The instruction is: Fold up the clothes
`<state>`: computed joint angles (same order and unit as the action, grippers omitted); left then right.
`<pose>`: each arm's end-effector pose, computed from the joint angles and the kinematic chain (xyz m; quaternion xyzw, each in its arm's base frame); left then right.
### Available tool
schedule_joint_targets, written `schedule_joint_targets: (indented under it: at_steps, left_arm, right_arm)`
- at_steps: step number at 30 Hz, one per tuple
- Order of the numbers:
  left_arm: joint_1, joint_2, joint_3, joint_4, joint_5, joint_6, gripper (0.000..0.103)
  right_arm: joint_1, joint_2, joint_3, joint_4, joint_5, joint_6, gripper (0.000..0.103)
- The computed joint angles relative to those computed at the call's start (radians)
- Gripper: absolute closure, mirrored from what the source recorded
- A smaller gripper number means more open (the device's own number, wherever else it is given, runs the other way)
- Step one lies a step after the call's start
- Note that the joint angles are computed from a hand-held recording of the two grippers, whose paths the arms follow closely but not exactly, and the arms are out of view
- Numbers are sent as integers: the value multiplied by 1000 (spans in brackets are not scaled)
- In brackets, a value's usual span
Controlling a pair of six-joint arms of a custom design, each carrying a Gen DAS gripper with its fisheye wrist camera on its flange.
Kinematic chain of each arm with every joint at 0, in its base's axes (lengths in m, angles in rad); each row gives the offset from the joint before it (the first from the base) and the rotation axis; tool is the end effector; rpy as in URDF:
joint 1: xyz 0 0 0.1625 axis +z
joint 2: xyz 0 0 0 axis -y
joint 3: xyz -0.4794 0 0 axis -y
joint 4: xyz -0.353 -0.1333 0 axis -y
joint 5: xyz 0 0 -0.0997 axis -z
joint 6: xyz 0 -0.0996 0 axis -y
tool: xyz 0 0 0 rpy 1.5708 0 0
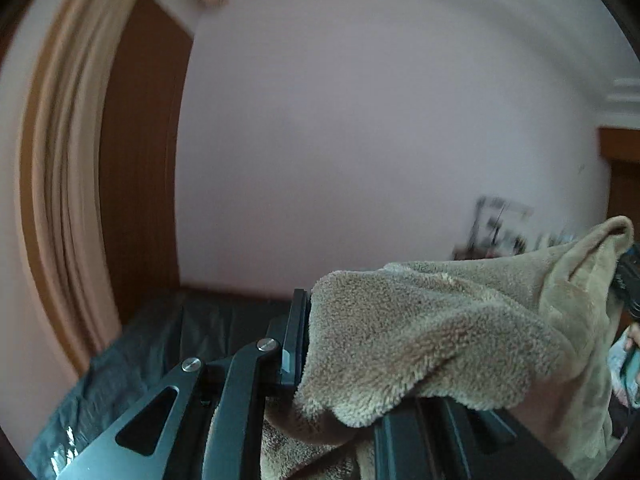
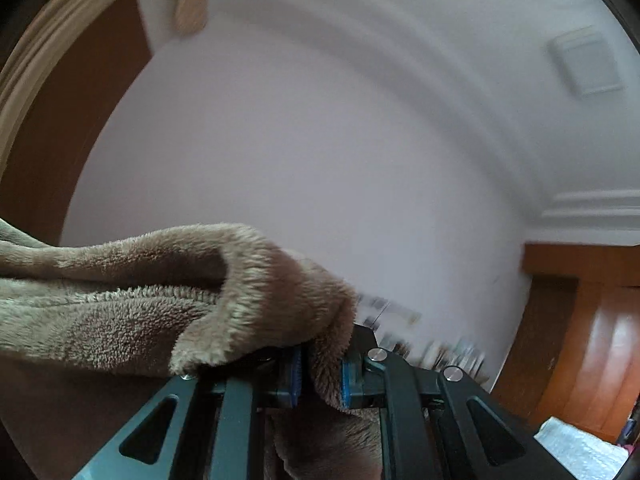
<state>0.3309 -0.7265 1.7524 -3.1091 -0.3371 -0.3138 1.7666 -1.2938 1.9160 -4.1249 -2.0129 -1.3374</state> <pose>-0.5356 -0.4243 0.1992 0.2213 0.7715 -0.5397 0.2541 0.1798 -0.4404 0.5430 0.2550 -0.5247 0.6080 0.5385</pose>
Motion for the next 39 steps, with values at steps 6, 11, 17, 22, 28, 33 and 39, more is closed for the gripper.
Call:
schedule_joint_targets:
  at_steps: [6, 11, 17, 22, 28, 33, 39]
  left_arm:
    - [153, 63, -110, 420, -96, -264, 89]
    - [251, 120, -195, 684, -215, -443, 89]
    - [334, 150, -290, 870, -345, -533, 74]
    - [367, 128, -269, 810, -447, -556, 57]
    - [398, 93, -221, 712, -579, -595, 47]
    - [383, 79, -168, 663, -584, -630, 39]
    - [396, 44, -99, 548, -662, -703, 39]
  right_arm:
    - [-101, 143, -101, 178, -94, 25, 90]
    - [-151, 227, -200, 430, -195, 84, 90]
    - [-264, 145, -234, 889, -185, 359, 85]
    - [-274, 102, -194, 1001, -150, 456, 84]
    - [-269, 76, -227, 1168, -87, 568, 83]
    - [-259, 45, -180, 1156, -38, 545, 68]
    - [-270, 30, -207, 1130, 17, 580, 23]
